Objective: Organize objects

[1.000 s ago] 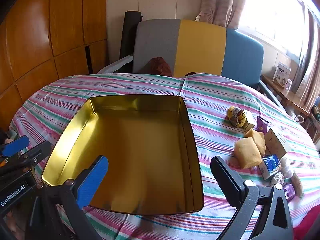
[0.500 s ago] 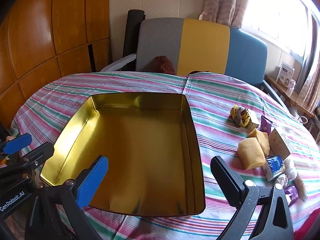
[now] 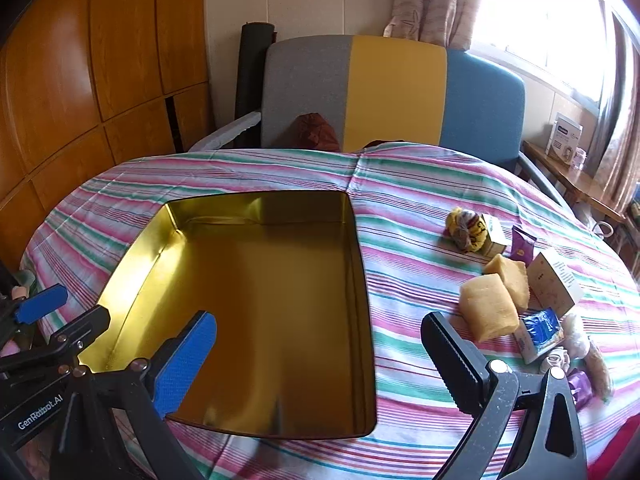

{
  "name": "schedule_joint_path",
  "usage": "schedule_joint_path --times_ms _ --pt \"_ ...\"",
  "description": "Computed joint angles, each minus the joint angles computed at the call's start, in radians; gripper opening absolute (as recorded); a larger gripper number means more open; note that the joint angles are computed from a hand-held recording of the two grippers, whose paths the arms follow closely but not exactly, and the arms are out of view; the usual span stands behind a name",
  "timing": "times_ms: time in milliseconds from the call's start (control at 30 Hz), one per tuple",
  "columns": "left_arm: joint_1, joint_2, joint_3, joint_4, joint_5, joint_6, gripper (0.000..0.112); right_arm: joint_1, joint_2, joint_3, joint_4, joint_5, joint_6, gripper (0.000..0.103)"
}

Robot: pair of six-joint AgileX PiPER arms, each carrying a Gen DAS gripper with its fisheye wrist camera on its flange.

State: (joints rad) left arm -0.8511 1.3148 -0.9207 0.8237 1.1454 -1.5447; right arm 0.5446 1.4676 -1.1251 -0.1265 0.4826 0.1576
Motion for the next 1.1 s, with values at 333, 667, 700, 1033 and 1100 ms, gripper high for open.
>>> schedule_joint_path --times_ms 333,667,700,1033,1100 --pt "0.084 -0.028 0.042 -0.08 -0.189 0.066 0.07 -0.109 0.002 -0.015 0.117 0.024 -0.12 0.103" --pt "0.159 0.059 -0.089 -0.236 -0.332 0.339 0.073 -0.51 0.022 -0.126 0.424 0.17 -0.404 0.103" --pt "0.167 0.072 -0.111 -0.27 -0.354 0.384 0.073 -0.558 0.03 -0.145 0.44 0.188 -0.417 0.103" --pt "0.173 0.403 -0.561 -0.597 -0.379 0.828 0.072 -0.938 0.167 -0.304 0.592 0.359 -0.506 0.103" --pt "0.184 0.498 -0.694 -0.676 -0.336 0.905 0.072 -0.973 0.188 -0.299 0.619 0.363 -0.523 0.103"
